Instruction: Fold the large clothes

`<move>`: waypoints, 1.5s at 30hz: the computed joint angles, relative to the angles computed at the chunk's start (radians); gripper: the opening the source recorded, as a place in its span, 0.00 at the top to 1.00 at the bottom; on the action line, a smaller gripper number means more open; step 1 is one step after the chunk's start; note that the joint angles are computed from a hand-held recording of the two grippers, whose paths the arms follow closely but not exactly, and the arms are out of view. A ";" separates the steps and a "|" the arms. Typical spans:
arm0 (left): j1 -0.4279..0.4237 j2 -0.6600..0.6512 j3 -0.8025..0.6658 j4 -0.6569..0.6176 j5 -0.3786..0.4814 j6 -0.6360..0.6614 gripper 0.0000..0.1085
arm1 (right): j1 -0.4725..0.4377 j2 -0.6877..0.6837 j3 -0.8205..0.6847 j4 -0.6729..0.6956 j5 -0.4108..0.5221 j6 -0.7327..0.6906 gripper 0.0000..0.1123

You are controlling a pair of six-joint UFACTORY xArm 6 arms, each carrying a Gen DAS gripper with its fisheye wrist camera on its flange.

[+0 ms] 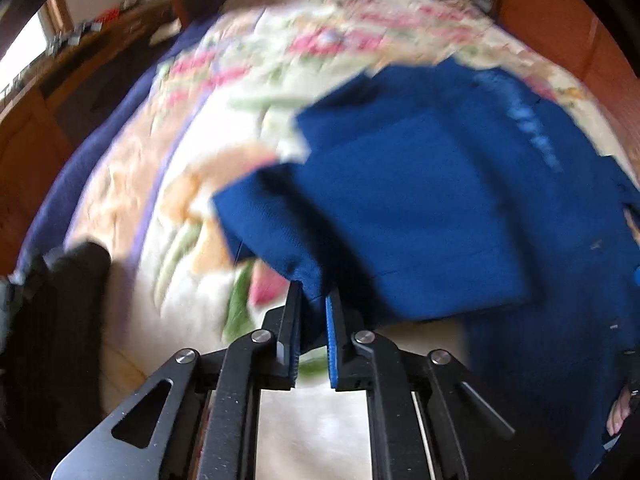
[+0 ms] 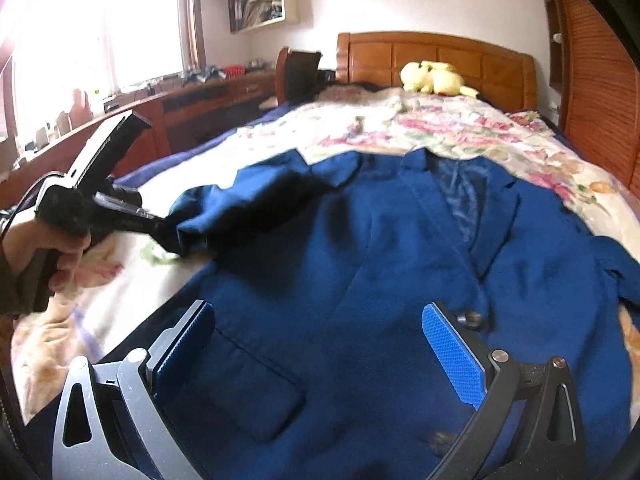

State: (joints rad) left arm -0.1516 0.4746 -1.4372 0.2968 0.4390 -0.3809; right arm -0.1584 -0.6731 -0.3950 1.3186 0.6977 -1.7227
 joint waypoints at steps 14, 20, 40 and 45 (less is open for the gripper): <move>-0.242 -0.067 -0.138 -0.025 -0.060 0.110 0.92 | -0.382 -0.032 -0.014 -0.039 0.206 -0.089 0.08; -0.317 -0.029 -0.217 -0.058 -0.049 0.147 0.92 | -0.520 -0.045 -0.031 -0.039 0.303 -0.110 0.08; -0.279 -0.266 0.230 0.085 -0.217 -0.068 0.70 | -0.468 -0.024 -0.050 -0.053 0.308 -0.043 0.08; -0.231 -0.331 0.372 0.146 -0.276 -0.161 0.70 | -0.377 -0.037 -0.027 -0.091 0.280 -0.043 0.08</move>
State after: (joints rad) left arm -0.3827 0.1439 -1.0651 0.4425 0.1635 -0.5417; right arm -0.5353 -0.7100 -0.4217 1.2276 0.9779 -1.7652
